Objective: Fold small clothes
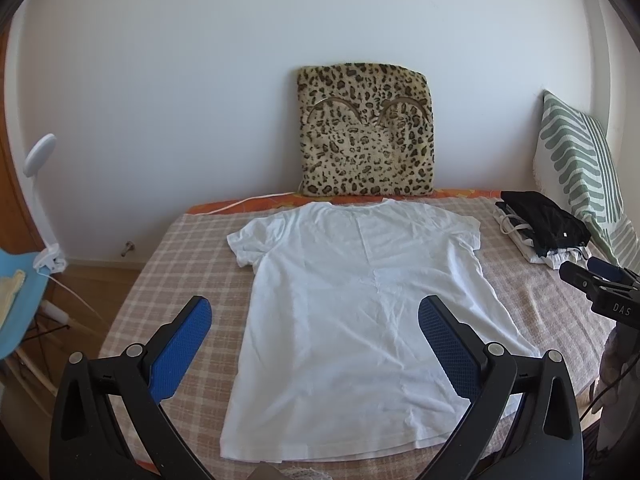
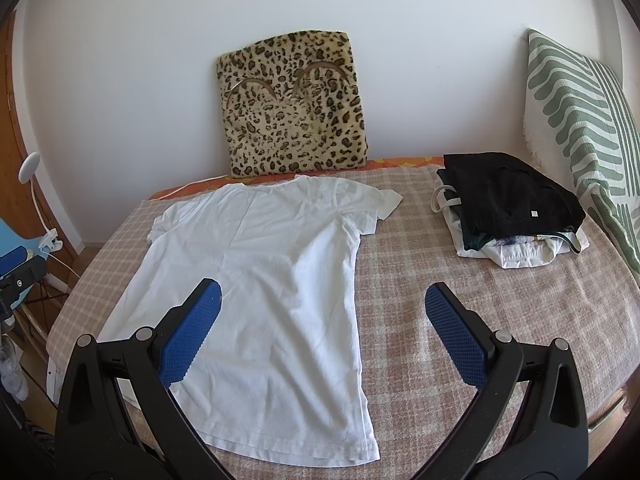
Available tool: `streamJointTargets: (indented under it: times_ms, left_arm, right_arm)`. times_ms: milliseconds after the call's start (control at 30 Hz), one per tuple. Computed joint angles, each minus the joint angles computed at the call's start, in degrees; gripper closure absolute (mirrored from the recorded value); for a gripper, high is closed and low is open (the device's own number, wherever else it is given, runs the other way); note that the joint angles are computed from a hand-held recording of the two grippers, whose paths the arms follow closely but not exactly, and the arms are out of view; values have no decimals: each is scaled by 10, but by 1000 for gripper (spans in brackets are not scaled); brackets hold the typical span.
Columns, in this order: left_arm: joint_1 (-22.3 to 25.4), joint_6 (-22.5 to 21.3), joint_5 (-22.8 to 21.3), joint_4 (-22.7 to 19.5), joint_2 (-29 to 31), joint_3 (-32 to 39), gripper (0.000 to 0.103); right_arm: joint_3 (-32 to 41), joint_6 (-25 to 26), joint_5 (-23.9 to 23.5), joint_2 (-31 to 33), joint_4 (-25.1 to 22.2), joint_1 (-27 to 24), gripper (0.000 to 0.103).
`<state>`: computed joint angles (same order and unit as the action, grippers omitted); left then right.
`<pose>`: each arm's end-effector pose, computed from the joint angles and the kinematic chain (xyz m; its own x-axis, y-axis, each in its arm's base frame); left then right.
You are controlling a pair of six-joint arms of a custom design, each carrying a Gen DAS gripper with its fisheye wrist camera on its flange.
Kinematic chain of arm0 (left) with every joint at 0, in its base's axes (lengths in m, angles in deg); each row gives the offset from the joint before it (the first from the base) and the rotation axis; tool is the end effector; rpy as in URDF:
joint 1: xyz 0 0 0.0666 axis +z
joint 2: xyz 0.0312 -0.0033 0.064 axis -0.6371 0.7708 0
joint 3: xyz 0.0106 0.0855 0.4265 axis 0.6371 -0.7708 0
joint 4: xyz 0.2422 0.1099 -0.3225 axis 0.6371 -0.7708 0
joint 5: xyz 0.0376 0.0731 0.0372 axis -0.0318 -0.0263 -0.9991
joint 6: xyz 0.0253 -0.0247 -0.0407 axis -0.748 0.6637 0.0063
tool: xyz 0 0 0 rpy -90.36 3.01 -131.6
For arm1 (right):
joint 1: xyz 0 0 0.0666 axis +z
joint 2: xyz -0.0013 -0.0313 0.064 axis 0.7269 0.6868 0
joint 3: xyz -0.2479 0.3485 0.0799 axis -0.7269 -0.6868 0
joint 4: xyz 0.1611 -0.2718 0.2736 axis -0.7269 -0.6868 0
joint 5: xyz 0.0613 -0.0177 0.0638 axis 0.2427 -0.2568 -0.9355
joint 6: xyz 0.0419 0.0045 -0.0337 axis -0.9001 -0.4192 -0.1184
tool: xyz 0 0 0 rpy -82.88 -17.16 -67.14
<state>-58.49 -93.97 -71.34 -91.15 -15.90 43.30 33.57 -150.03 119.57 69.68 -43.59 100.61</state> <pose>0.4365 -0.1565 0.5517 -0.4530 0.3238 -0.8306 0.5329 0.8453 0.0389 0.2631 0.3153 0.5115 -0.4999 0.2977 -0.8133 0.3072 0.9390 0.1549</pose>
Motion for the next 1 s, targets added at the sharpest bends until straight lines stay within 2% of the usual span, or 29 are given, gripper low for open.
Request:
streamJointTargets:
  times_ms: [1000]
  left_arm:
    - [2, 3, 2, 1, 1, 1, 0]
  right_arm:
    - [0, -1, -1, 1, 1, 0, 0]
